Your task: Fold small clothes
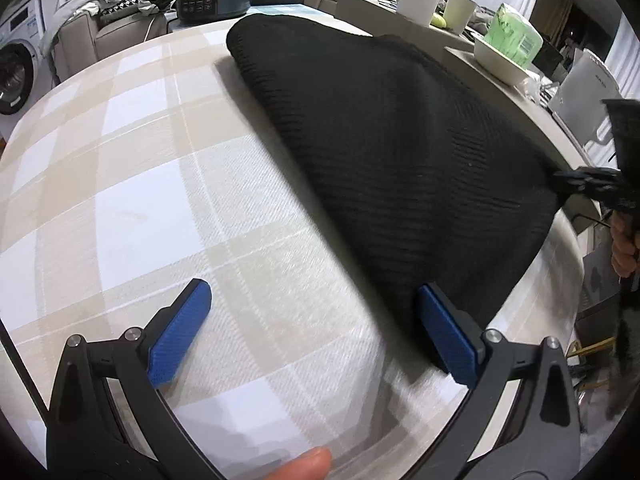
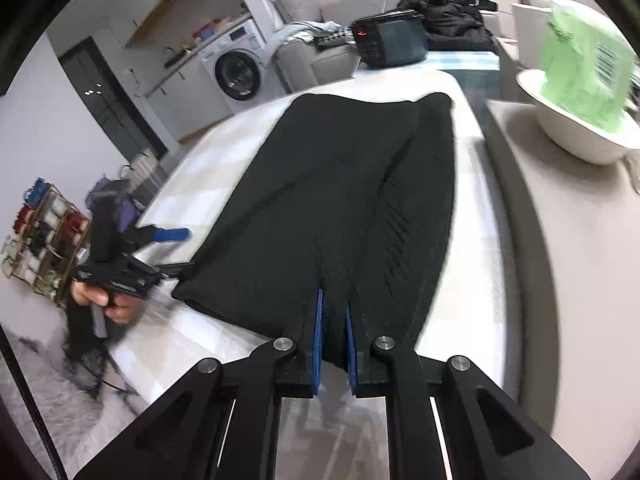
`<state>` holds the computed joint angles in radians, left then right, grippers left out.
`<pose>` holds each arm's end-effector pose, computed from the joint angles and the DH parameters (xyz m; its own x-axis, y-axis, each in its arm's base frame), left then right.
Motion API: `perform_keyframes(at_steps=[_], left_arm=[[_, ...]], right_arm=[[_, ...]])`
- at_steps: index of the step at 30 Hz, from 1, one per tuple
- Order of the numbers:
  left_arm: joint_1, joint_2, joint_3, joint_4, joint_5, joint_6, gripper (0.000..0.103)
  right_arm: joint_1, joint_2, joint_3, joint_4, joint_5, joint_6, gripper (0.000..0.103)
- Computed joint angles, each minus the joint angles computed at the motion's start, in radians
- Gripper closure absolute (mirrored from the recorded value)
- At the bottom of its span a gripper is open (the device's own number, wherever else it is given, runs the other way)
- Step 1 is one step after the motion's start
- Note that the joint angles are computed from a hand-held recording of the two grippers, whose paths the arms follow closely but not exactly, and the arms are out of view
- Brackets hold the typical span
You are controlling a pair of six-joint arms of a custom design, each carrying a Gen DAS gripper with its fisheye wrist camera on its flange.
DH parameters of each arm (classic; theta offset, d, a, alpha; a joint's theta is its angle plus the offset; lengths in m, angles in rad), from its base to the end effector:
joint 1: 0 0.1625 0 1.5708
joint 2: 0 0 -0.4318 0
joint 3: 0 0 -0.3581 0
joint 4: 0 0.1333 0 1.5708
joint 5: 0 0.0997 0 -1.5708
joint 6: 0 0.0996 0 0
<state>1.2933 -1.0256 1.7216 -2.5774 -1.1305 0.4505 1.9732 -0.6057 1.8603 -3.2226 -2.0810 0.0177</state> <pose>-0.0012 -0.6456 0.2468 -0.7018 0.5090 -0.4984 0.6292 0.7710 -0.0984 0.3097 -0.5115 0.0264 -0.8832 -0.1529 0.4434 -0.3456 0.8513 -0.3947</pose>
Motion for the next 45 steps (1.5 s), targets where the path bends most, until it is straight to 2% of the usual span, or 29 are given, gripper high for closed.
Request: perform_keyframes(at_steps=[1, 4, 6, 8, 11, 13, 14, 15, 16, 19, 21, 23, 25, 26, 28, 29, 30, 34, 35, 36, 37, 40, 41, 44, 45], left_arm=[[0.002, -0.005, 0.001, 0.002, 0.014, 0.006, 0.002], [-0.001, -0.023, 0.011, 0.005, 0.035, -0.004, 0.002], [0.003, -0.041, 0.011, 0.001, -0.024, -0.008, 0.002], [0.004, -0.041, 0.001, 0.009, -0.077, -0.024, 0.002], [0.003, -0.021, -0.011, 0.009, -0.124, -0.028, 0.002], [-0.004, -0.007, -0.008, 0.009, -0.098, -0.026, 0.002], [-0.006, -0.003, -0.010, 0.014, -0.088, -0.024, 0.002], [-0.008, -0.005, -0.004, 0.019, -0.082, -0.021, 0.002], [-0.010, -0.015, 0.007, 0.026, -0.085, -0.013, 0.002], [-0.016, -0.046, 0.044, 0.008, -0.135, 0.018, 0.002], [-0.017, -0.042, 0.052, -0.008, -0.158, 0.011, 0.002], [-0.026, -0.024, 0.059, -0.022, -0.136, 0.008, 0.002], [-0.045, -0.007, 0.082, -0.038, -0.063, 0.012, 0.002], [-0.055, -0.001, 0.105, -0.075, -0.030, 0.037, 0.001], [-0.068, -0.004, 0.135, -0.110, -0.003, 0.078, 0.001], [-0.065, -0.008, 0.126, -0.088, -0.023, 0.065, 0.001], [-0.057, -0.011, 0.107, -0.062, -0.058, 0.046, 0.002], [-0.003, 0.019, -0.013, -0.025, -0.200, -0.091, 0.002], [0.011, 0.037, -0.052, -0.009, -0.223, -0.133, 0.009], [0.030, 0.064, -0.107, 0.023, -0.243, -0.204, 0.028], [0.040, 0.079, -0.140, 0.052, -0.257, -0.247, 0.035], [0.065, 0.125, -0.234, 0.083, -0.304, -0.321, 0.045], [0.066, 0.135, -0.253, 0.094, -0.305, -0.335, 0.052], [0.060, 0.160, -0.280, 0.089, -0.251, -0.360, 0.080], [0.060, 0.162, -0.283, 0.090, -0.253, -0.368, 0.085]], right_arm=[[-0.009, 0.009, -0.006, 0.041, -0.016, 0.035, 0.093], [0.001, -0.010, 0.022, 0.006, -0.006, 0.048, 0.086], [0.002, -0.016, 0.042, -0.078, 0.031, 0.026, 0.067], [-0.010, -0.012, 0.041, -0.143, 0.074, 0.018, 0.056], [-0.023, 0.023, -0.027, -0.105, 0.055, 0.051, 0.056], [-0.039, 0.047, -0.071, -0.051, 0.045, 0.084, 0.057], [-0.046, 0.042, -0.078, -0.028, 0.047, 0.093, 0.070], [-0.049, 0.047, -0.090, -0.017, 0.048, 0.098, 0.089], [-0.048, 0.046, -0.088, -0.021, 0.047, 0.093, 0.093], [-0.027, 0.025, -0.047, -0.095, 0.001, 0.073, 0.096], [-0.015, 0.023, -0.040, -0.075, -0.108, 0.093, 0.096], [-0.027, 0.013, -0.024, -0.060, -0.113, 0.137, 0.094], [-0.031, -0.002, -0.004, -0.080, -0.087, 0.179, 0.092], [-0.029, -0.004, 0.002, -0.099, -0.080, 0.171, 0.086], [-0.032, 0.002, 0.010, -0.163, -0.047, 0.139, 0.062], [-0.033, 0.005, 0.004, -0.173, -0.043, 0.130, 0.040], [-0.039, 0.004, -0.003, -0.176, -0.041, 0.117, 0.036], [-0.072, 0.018, -0.052, -0.152, 0.015, 0.125, 0.036], [-0.076, 0.025, -0.064, -0.146, 0.019, 0.131, 0.037], [-0.083, 0.031, -0.081, -0.135, 0.027, 0.139, 0.037], [-0.089, 0.041, -0.104, -0.119, 0.026, 0.144, 0.037], [-0.100, 0.069, -0.159, -0.097, 0.013, 0.146, 0.042], [-0.107, 0.077, -0.171, -0.096, 0.019, 0.145, 0.045], [-0.115, 0.093, -0.203, -0.074, 0.026, 0.123, 0.066], [-0.114, 0.095, -0.210, -0.065, 0.027, 0.117, 0.072]])
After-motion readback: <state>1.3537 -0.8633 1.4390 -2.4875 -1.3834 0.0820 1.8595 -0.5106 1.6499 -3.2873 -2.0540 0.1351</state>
